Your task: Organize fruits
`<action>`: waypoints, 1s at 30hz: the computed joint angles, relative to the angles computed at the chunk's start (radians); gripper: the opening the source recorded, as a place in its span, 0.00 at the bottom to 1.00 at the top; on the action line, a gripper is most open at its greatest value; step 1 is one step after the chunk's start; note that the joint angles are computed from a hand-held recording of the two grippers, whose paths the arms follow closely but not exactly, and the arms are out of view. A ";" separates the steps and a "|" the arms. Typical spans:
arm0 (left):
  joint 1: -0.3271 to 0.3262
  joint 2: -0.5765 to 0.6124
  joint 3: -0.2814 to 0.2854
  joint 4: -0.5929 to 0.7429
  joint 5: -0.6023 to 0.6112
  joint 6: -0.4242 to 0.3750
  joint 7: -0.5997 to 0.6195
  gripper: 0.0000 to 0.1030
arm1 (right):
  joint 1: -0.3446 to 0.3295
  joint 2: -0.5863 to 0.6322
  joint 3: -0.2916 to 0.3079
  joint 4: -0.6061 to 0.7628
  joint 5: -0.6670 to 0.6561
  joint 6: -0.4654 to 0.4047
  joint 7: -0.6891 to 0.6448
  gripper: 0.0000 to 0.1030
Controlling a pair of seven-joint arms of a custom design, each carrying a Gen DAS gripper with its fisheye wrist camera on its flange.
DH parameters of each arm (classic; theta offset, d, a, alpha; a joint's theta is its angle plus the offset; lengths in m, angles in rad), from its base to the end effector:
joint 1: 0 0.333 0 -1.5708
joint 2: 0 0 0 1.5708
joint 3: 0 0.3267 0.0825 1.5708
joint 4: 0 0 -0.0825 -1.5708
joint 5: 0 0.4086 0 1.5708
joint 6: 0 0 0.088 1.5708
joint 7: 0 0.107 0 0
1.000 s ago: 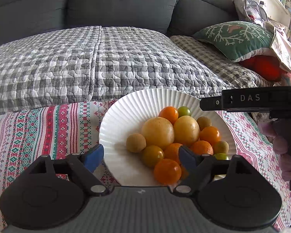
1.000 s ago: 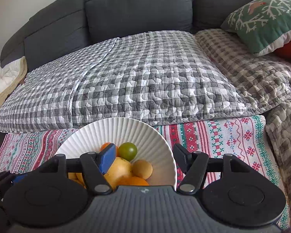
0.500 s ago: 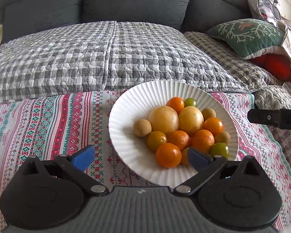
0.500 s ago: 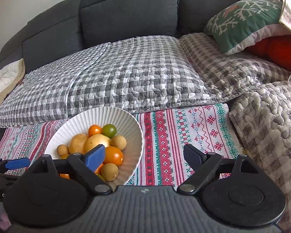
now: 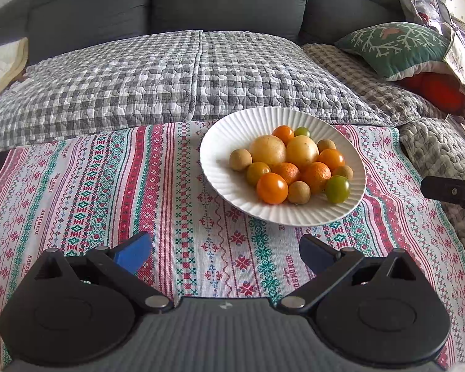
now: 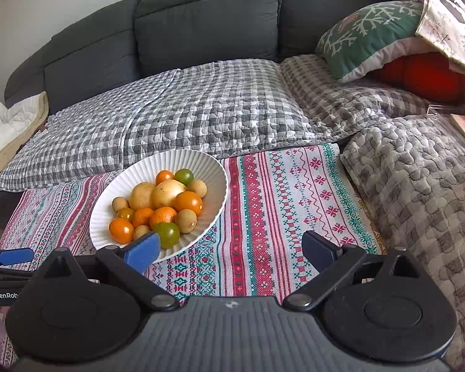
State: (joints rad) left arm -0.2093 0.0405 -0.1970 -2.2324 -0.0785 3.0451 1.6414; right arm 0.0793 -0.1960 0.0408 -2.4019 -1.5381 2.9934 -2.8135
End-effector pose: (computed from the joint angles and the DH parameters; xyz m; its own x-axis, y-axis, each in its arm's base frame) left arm 0.5524 -0.2300 0.4402 -0.3949 -0.9185 0.0186 -0.6626 0.2707 -0.6983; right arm 0.4802 0.1300 0.4243 -0.2092 -0.9585 -0.1936 -0.5541 0.2793 -0.7842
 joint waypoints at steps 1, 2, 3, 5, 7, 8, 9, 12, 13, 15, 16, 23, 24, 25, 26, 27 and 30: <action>-0.001 -0.017 0.000 -0.019 0.006 0.001 -0.003 0.89 | 0.003 -0.012 0.003 -0.012 0.001 -0.003 0.006 0.96; -0.001 -0.030 -0.002 -0.034 0.004 0.000 0.000 0.89 | 0.007 -0.024 0.006 -0.025 0.016 -0.007 -0.003 0.96; -0.001 -0.046 -0.004 -0.050 0.001 -0.002 0.004 0.89 | 0.010 -0.034 0.011 -0.037 0.034 -0.014 -0.018 0.96; 0.001 -0.073 -0.010 -0.080 -0.008 -0.007 0.011 0.89 | 0.017 -0.058 0.023 -0.063 0.075 -0.033 -0.052 0.97; 0.005 -0.101 -0.017 -0.110 -0.007 -0.013 -0.003 0.89 | 0.017 -0.079 0.040 -0.082 0.085 -0.045 -0.045 0.97; 0.007 -0.112 -0.021 -0.122 -0.008 -0.018 -0.009 0.89 | 0.017 -0.087 0.048 -0.090 0.088 -0.050 -0.041 0.98; 0.011 -0.126 -0.026 -0.135 -0.002 -0.025 -0.022 0.89 | 0.019 -0.096 0.056 -0.099 0.093 -0.059 -0.036 0.98; 0.024 -0.158 -0.042 -0.165 0.023 -0.033 -0.067 0.89 | 0.037 -0.118 0.074 -0.128 0.178 -0.099 -0.091 0.98; 0.024 -0.169 -0.044 -0.174 0.020 -0.035 -0.072 0.89 | 0.041 -0.123 0.079 -0.135 0.212 -0.113 -0.116 0.98; 0.025 -0.190 -0.050 -0.191 0.018 -0.037 -0.079 0.89 | 0.053 -0.137 0.093 -0.152 0.284 -0.147 -0.172 0.98; 0.024 -0.199 -0.053 -0.201 0.016 -0.031 -0.083 0.89 | 0.056 -0.142 0.101 -0.157 0.309 -0.162 -0.195 0.98; 0.057 -0.237 -0.094 -0.230 0.064 -0.015 -0.139 0.89 | 0.075 -0.172 0.151 -0.184 0.404 -0.273 -0.257 0.99; 0.058 -0.239 -0.096 -0.231 0.065 -0.016 -0.145 0.89 | 0.079 -0.170 0.154 -0.183 0.411 -0.282 -0.268 0.99; 0.060 -0.240 -0.098 -0.230 0.067 -0.019 -0.153 0.89 | 0.081 -0.169 0.158 -0.181 0.412 -0.289 -0.276 0.99; 0.065 -0.240 -0.104 -0.228 0.073 -0.022 -0.166 0.89 | 0.083 -0.170 0.165 -0.178 0.407 -0.304 -0.281 0.99; 0.069 -0.240 -0.108 -0.226 0.080 -0.027 -0.178 0.89 | 0.084 -0.168 0.173 -0.173 0.399 -0.322 -0.285 0.99; 0.095 -0.239 -0.130 -0.217 0.133 -0.062 -0.231 0.89 | 0.096 -0.158 0.188 -0.155 0.374 -0.380 -0.292 0.99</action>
